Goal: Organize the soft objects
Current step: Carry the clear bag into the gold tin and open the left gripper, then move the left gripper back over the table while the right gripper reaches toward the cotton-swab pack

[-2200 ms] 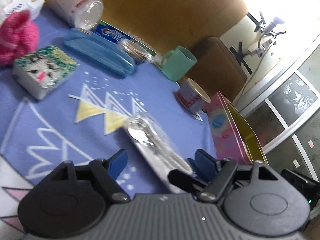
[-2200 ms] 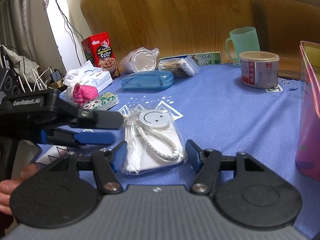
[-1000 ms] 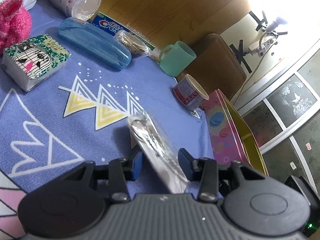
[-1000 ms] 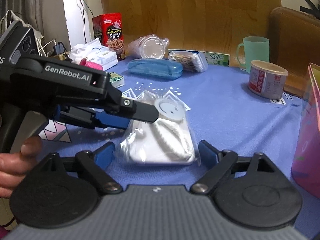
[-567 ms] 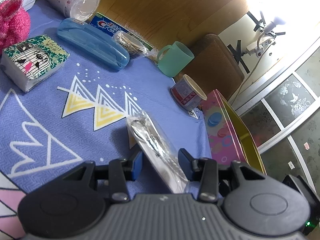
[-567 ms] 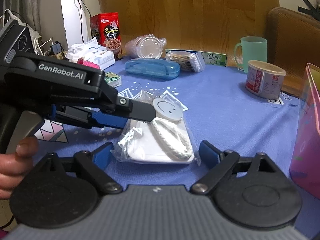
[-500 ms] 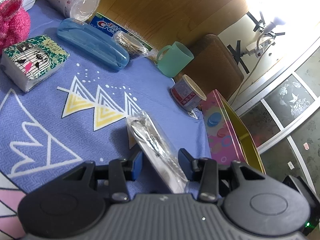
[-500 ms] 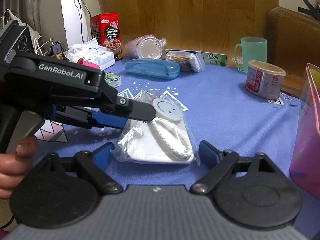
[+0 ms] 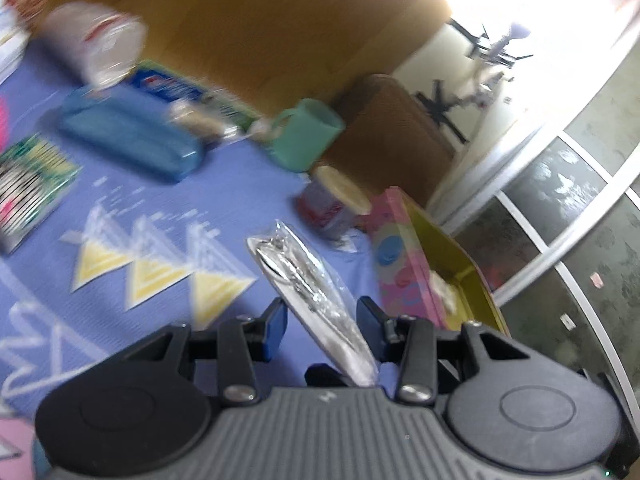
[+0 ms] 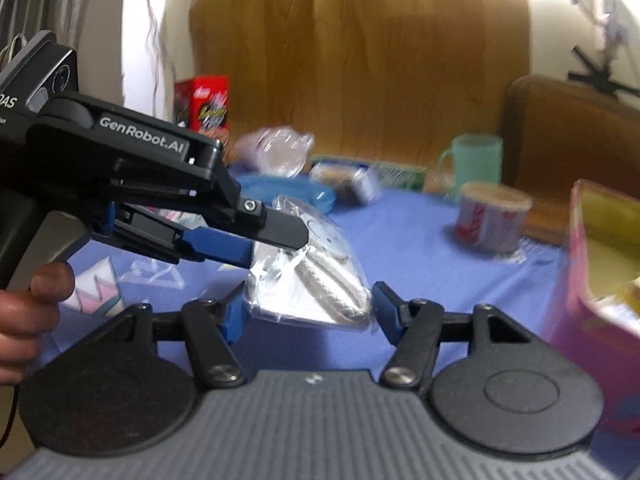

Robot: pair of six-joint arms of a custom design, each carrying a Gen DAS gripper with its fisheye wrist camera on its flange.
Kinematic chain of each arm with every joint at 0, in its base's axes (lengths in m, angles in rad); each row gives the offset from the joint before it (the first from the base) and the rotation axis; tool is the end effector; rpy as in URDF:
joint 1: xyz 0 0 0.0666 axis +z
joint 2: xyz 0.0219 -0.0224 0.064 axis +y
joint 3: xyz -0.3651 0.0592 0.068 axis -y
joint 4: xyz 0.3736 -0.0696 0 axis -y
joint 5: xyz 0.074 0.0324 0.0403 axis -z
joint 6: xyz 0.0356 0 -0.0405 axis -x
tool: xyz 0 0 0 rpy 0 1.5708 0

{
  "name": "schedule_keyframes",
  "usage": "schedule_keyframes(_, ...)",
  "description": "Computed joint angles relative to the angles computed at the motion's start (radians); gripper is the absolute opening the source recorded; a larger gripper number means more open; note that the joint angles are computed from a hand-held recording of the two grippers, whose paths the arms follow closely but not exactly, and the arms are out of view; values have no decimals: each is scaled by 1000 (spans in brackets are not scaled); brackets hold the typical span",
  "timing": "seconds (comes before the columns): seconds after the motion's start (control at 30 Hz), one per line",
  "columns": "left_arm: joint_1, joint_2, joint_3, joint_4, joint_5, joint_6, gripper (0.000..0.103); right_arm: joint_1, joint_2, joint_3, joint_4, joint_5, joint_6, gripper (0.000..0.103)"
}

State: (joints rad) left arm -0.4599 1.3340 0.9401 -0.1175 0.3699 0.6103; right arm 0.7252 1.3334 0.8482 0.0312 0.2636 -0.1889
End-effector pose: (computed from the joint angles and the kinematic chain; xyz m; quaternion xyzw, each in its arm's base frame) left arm 0.3890 -0.2075 0.3054 0.0289 0.8528 -0.3898 0.3463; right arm 0.3282 0.2779 0.2795 -0.1556 0.8292 0.1318 0.5205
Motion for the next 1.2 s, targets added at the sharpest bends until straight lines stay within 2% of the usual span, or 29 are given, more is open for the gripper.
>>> schedule_keyframes(0.2,-103,104,188,-62,8,-98,39,-47,-123,-77,30,107,10,66)
schedule_keyframes(0.37,-197,244,388,-130,0,-171,41,-122,-231,-138,9,188,27,66)
schedule_keyframes(0.47,-243,343,540,-211,-79,-237,46,-193,-237,-123,-26,195,55,66)
schedule_keyframes(0.6,-267,435,674,-287,-186,-264,46,-305,-129,7,-158,182,97,73)
schedule_keyframes(0.7,-248,399,615,-252,-150,-243,47,-350,-115,22,-184,158,61,73)
schedule_keyframes(0.77,-237,364,560,-230,-151,-244,52,-350,-148,-22,-143,121,46,72)
schedule_keyframes(0.93,-189,261,388,-185,-142,-230,53,-286,-207,-122,-55,139,43,72)
schedule_keyframes(1.03,-167,197,288,-160,-177,-238,53,-245,-212,-137,-32,148,34,65)
schedule_keyframes(1.2,-127,74,113,-129,-255,-250,55,-195,-184,-105,-10,101,17,60)
